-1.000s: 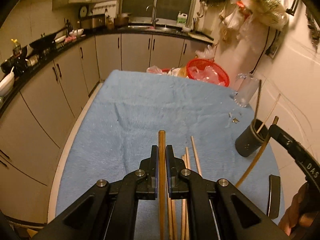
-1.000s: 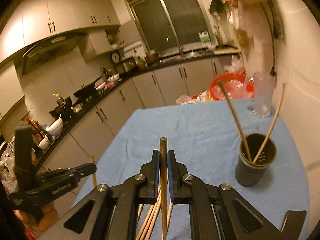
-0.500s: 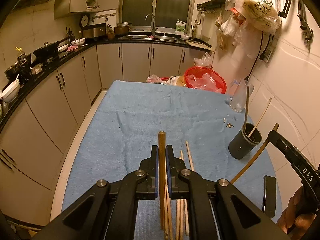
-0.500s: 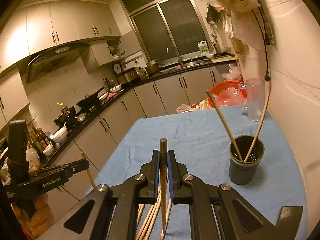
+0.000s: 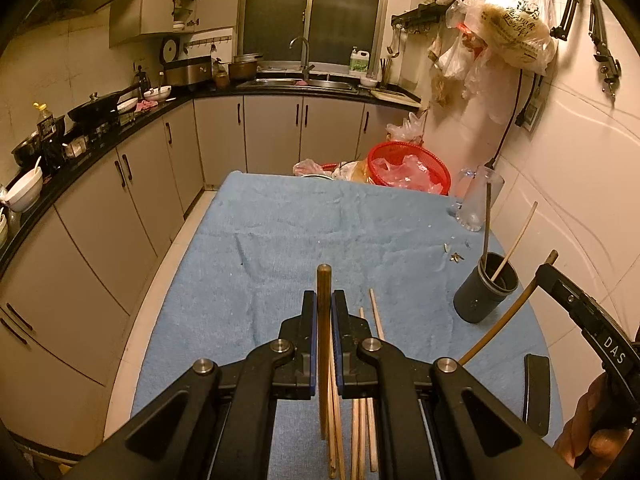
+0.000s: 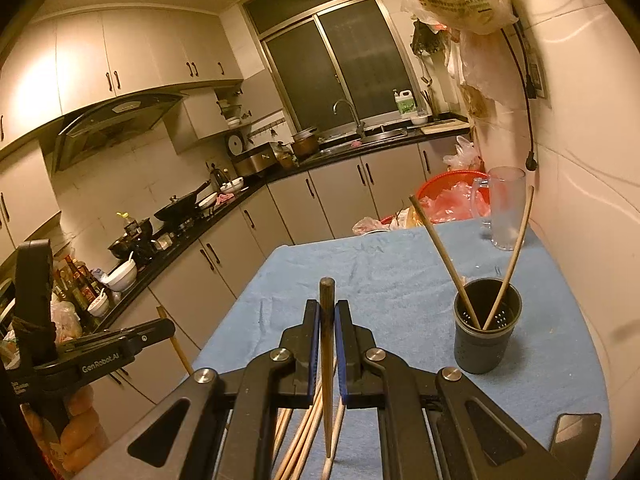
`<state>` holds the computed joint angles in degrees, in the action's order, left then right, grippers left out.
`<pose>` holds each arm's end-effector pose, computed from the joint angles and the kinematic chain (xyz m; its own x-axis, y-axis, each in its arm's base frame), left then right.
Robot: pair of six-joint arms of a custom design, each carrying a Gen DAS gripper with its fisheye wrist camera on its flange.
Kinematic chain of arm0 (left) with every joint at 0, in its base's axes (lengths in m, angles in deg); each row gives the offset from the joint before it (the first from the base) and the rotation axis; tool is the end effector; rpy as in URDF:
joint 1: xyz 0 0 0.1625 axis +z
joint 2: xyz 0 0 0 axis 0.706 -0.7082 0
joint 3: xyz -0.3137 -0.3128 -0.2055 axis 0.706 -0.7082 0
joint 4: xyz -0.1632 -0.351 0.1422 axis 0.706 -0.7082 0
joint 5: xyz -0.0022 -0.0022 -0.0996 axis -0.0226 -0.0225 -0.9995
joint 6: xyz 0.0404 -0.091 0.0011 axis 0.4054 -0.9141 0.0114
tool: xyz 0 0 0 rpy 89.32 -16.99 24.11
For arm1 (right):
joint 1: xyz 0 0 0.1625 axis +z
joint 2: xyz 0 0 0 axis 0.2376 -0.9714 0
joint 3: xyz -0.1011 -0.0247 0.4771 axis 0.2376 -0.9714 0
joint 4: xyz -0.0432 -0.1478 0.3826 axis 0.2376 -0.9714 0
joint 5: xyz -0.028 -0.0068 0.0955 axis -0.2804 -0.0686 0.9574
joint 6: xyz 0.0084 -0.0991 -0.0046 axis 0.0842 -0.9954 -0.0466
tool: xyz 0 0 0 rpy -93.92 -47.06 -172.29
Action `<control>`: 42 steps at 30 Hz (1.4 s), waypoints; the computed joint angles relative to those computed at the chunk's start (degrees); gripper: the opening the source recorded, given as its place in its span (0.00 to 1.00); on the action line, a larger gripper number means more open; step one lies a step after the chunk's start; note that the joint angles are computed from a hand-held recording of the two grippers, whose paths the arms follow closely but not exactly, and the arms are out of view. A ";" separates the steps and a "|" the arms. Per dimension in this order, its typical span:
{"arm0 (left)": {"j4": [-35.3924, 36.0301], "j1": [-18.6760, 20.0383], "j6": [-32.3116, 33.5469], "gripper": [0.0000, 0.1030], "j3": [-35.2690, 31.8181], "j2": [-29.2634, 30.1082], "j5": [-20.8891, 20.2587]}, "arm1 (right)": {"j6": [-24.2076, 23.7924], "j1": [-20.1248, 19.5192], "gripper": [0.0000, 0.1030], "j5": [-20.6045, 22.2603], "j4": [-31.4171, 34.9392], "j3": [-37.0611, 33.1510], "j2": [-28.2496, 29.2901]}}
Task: Organize utensils
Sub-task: 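Carry the left tool's chopstick to the black cup while the right tool carries its own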
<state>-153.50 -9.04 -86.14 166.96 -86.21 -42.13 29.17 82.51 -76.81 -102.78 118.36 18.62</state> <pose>-0.2885 -0.4878 0.1939 -0.7252 -0.3539 -0.5906 0.2903 0.6206 -0.7284 0.2041 -0.5769 0.2347 -0.7652 -0.5623 0.3134 -0.6292 0.5505 -0.5487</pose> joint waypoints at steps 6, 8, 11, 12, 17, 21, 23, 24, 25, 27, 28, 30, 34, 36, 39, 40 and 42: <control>0.65 -0.15 0.61 0.07 -0.59 0.09 0.42 | 0.28 0.05 0.08 0.19 -0.06 -0.02 -0.20; 0.72 -0.32 1.03 0.07 -0.83 0.14 0.59 | 0.31 0.05 0.08 0.42 -0.29 0.05 -0.40; 0.87 -0.58 1.48 0.07 -1.24 0.28 0.93 | 0.59 -0.16 0.08 0.79 -0.39 0.09 -0.74; 0.75 -0.66 1.87 0.07 -1.31 0.33 1.07 | 0.61 -0.21 0.08 0.82 -0.29 0.01 -0.82; -0.39 -0.73 4.01 0.07 -2.45 1.00 1.13 | 1.21 -0.45 0.08 0.98 -0.14 -0.27 -1.20; -1.90 -0.88 6.26 0.07 -3.29 1.66 0.86 | 1.32 -0.61 0.08 1.24 -0.12 -0.38 -1.67; -2.69 -0.91 7.50 0.07 -3.76 2.07 0.66 | 1.48 -0.81 0.08 1.51 0.13 -0.52 -1.98; -2.98 -0.92 7.98 0.07 -4.08 2.32 0.59 | 1.62 -0.95 0.08 1.64 0.20 -0.62 -2.18; -3.61 -0.95 8.75 0.07 -4.34 2.56 0.42 | 1.71 -1.03 0.08 1.67 0.11 -0.67 -2.29; -5.29 -1.04 10.65 0.07 -4.67 2.92 -0.15 | 2.05 -1.18 0.08 1.71 0.06 -0.85 -2.54; -5.67 -1.09 11.30 0.07 -4.98 3.17 -0.23 | 2.16 -1.27 0.08 1.67 -0.01 -0.99 -2.72; -6.38 -1.20 12.69 0.07 -6.00 3.96 -0.28 | 2.37 -1.44 0.08 1.71 0.04 -1.38 -3.04; -8.74 -1.25 16.20 0.07 -7.57 5.29 -0.73 | 2.95 -1.88 0.08 2.02 -0.03 -2.05 -3.88; -9.36 -1.22 17.59 0.07 -8.64 6.08 -1.10 | 3.13 -2.03 0.08 2.05 0.02 -2.48 -4.27; -10.15 -1.31 19.62 0.07 -10.29 7.34 -1.35 | 3.12 -2.18 0.08 2.15 0.08 -3.30 -4.83; -10.73 -1.32 20.72 0.07 -11.01 7.86 -1.46 | 3.06 -2.20 0.08 2.19 0.10 -3.57 -5.05; -11.72 -1.27 22.54 0.07 -12.43 8.82 -1.68 | 2.88 -2.23 0.08 2.32 0.03 -4.13 -5.59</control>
<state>-165.22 -10.31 -63.60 154.53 -77.40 -43.81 32.05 80.29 -74.49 -102.75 114.23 13.03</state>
